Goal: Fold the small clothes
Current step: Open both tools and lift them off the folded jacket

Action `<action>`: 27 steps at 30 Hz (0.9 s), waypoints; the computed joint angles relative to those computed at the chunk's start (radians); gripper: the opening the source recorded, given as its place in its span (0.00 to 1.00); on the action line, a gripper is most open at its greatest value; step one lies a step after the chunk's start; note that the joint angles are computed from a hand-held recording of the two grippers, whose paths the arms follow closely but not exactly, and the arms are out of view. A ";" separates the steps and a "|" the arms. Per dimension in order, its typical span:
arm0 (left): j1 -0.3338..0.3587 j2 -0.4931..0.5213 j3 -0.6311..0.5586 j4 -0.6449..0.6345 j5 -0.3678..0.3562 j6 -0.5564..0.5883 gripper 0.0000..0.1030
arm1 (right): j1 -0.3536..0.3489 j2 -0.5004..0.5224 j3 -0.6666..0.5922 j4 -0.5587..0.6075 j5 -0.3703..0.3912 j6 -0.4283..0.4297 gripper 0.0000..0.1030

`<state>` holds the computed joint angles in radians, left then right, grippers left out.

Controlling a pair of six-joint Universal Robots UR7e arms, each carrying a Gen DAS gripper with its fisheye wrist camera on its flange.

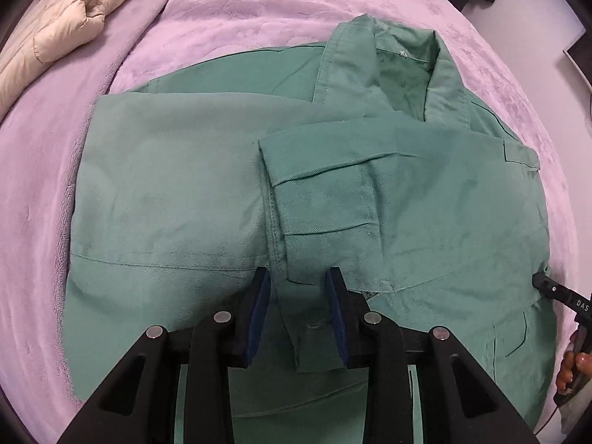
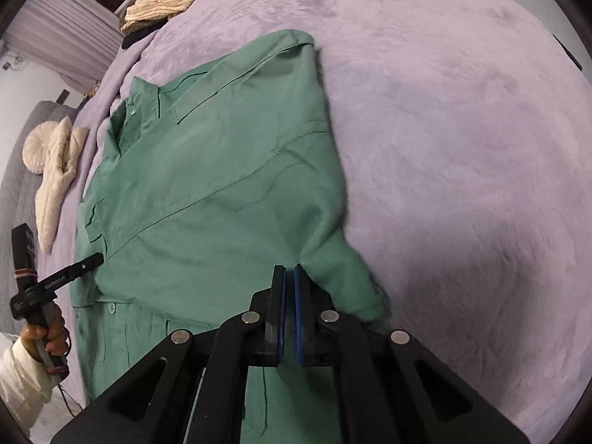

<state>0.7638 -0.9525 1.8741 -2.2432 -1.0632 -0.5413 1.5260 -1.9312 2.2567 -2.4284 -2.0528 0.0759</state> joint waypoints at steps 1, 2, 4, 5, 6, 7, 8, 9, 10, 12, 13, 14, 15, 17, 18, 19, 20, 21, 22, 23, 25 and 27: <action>-0.004 -0.005 -0.001 0.019 0.012 -0.003 0.33 | 0.002 -0.015 0.002 0.009 -0.010 0.010 0.01; -0.007 -0.011 -0.002 0.042 0.028 -0.008 0.33 | 0.004 -0.027 0.004 0.018 -0.017 0.021 0.01; -0.010 -0.024 0.002 0.067 0.039 -0.031 0.33 | -0.002 -0.054 0.009 0.041 -0.011 0.048 0.01; -0.014 -0.035 0.004 0.093 0.050 -0.053 0.33 | -0.004 -0.064 0.009 0.055 -0.007 0.062 0.01; -0.020 -0.044 0.007 0.116 0.060 -0.074 0.33 | -0.004 -0.073 0.005 0.077 -0.006 0.077 0.01; -0.026 -0.056 0.013 0.133 0.064 -0.090 0.33 | 0.004 -0.075 0.005 0.088 -0.015 0.091 0.01; -0.033 -0.069 0.021 0.148 0.066 -0.104 0.33 | 0.016 -0.074 0.003 0.105 -0.033 0.109 0.05; -0.037 -0.082 0.028 0.161 0.066 -0.112 0.33 | 0.027 -0.072 0.002 0.120 -0.050 0.129 0.06; -0.046 -0.096 0.036 0.173 0.065 -0.125 0.33 | 0.035 -0.077 0.002 0.135 -0.055 0.147 0.06; -0.060 -0.124 0.054 0.184 0.055 -0.146 0.33 | 0.053 -0.087 0.002 0.161 -0.066 0.187 0.07; -0.067 -0.134 0.061 0.185 0.049 -0.157 0.33 | 0.063 -0.093 0.003 0.170 -0.068 0.205 0.07; -0.074 -0.144 0.068 0.180 0.041 -0.163 0.33 | 0.073 -0.098 0.004 0.181 -0.072 0.220 0.07; -0.081 -0.152 0.075 0.173 0.033 -0.165 0.33 | 0.088 -0.101 0.003 0.190 -0.078 0.237 0.07; -0.092 -0.152 0.076 0.156 0.019 -0.159 0.33 | 0.117 -0.092 0.001 0.185 -0.091 0.249 0.07; -0.096 -0.143 0.073 0.139 0.010 -0.150 0.33 | 0.130 -0.081 -0.003 0.177 -0.097 0.245 0.07; -0.099 -0.129 0.066 0.126 0.007 -0.139 0.33 | 0.139 -0.067 -0.008 0.170 -0.103 0.242 0.07; -0.100 -0.114 0.060 0.115 0.004 -0.128 0.33 | 0.143 -0.051 -0.013 0.157 -0.106 0.235 0.07; -0.103 -0.097 0.052 0.105 0.000 -0.122 0.33 | 0.142 -0.033 -0.018 0.140 -0.105 0.227 0.07; -0.101 -0.078 0.045 0.094 -0.002 -0.114 0.33 | 0.135 -0.016 -0.021 0.119 -0.099 0.215 0.07; -0.099 -0.059 0.038 0.092 0.001 -0.108 0.33 | 0.125 0.002 -0.022 0.103 -0.095 0.205 0.08; -0.087 -0.025 0.020 0.129 0.021 -0.112 0.33 | 0.105 0.035 -0.024 0.094 -0.107 0.205 0.11; -0.073 -0.018 0.028 0.133 0.006 -0.125 0.33 | 0.070 0.036 -0.017 0.102 -0.083 0.209 0.11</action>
